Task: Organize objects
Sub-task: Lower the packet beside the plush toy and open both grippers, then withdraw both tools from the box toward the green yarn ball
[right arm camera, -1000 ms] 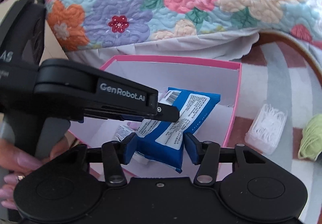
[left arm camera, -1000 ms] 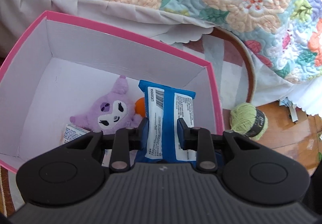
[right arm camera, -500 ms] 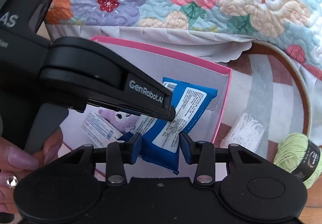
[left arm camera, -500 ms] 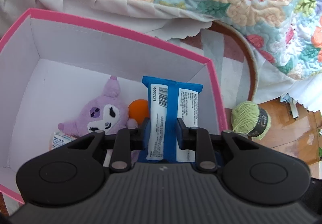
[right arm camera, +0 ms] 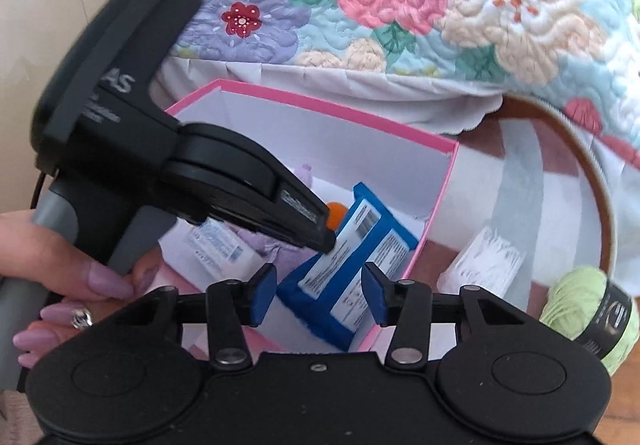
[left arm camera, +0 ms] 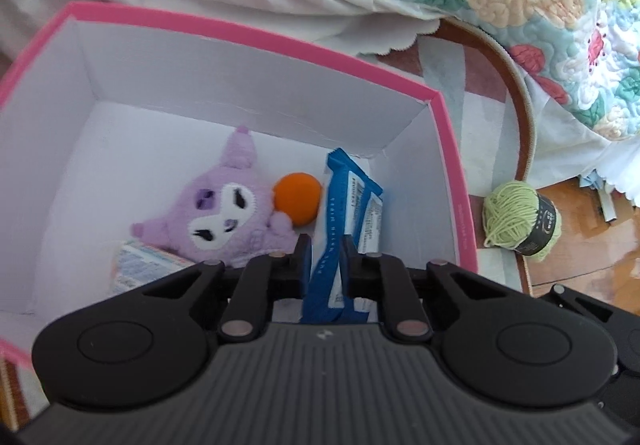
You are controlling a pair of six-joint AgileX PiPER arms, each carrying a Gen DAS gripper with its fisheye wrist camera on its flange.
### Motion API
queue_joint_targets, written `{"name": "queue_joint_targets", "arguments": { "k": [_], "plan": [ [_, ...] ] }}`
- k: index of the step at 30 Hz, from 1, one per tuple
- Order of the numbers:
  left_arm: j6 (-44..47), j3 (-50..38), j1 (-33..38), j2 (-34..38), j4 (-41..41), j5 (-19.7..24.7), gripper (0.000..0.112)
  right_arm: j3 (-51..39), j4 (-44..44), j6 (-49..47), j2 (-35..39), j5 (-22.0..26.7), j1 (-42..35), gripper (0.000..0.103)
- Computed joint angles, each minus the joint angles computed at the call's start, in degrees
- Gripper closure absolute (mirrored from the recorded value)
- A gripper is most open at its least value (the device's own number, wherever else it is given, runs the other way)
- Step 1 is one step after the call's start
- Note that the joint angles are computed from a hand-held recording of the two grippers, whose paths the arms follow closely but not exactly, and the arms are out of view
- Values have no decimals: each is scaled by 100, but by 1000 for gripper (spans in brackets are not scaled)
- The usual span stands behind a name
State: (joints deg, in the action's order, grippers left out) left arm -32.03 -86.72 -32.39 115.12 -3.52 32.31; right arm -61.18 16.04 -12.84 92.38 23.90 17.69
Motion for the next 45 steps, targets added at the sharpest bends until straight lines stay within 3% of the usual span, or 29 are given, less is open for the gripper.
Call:
{"name": "queue_joint_targets", "arguments": {
  "k": [2, 5, 9, 15, 19, 23, 30, 34, 41, 45],
  "plan": [
    [-615, 45, -141, -129, 644, 199, 99, -14, 543, -417, -73, 268, -129, 51],
    [-805, 121, -206, -330, 742, 379, 98, 58, 811, -650, -322, 498, -231, 51],
    [-1453, 38, -485, -611, 1533, 885, 95, 66, 1188, -986, -640, 866, -407, 51],
    [-1313, -1, -714, -1095, 1532, 1563, 91, -254, 604, -468, -1064, 1668, -405, 51],
    [-1547, -25, -964, -1317, 1827, 2037, 75, -494, 662, -455, -1231, 2157, -531, 51],
    [-1707, 193, -1124, -1698, 1774, 2234, 71, -557, 729, -426, -1429, 2501, -563, 50],
    [-2339, 194, -1693, -2235, 2359, 2892, 63, -529, 339, 44, -1771, 2758, -403, 50],
    [-2536, 234, -1973, -2509, 2626, 3175, 57, -517, 310, 24, -2023, 2936, -380, 43],
    [-3043, 477, -2295, -2833, 2985, 3486, 53, -499, 423, -233, -2394, 3176, -439, 42],
    [-3124, 633, -2409, -2950, 2845, 3440, 51, -469, 424, -318, -2575, 3342, -531, 37]
  ]
}}
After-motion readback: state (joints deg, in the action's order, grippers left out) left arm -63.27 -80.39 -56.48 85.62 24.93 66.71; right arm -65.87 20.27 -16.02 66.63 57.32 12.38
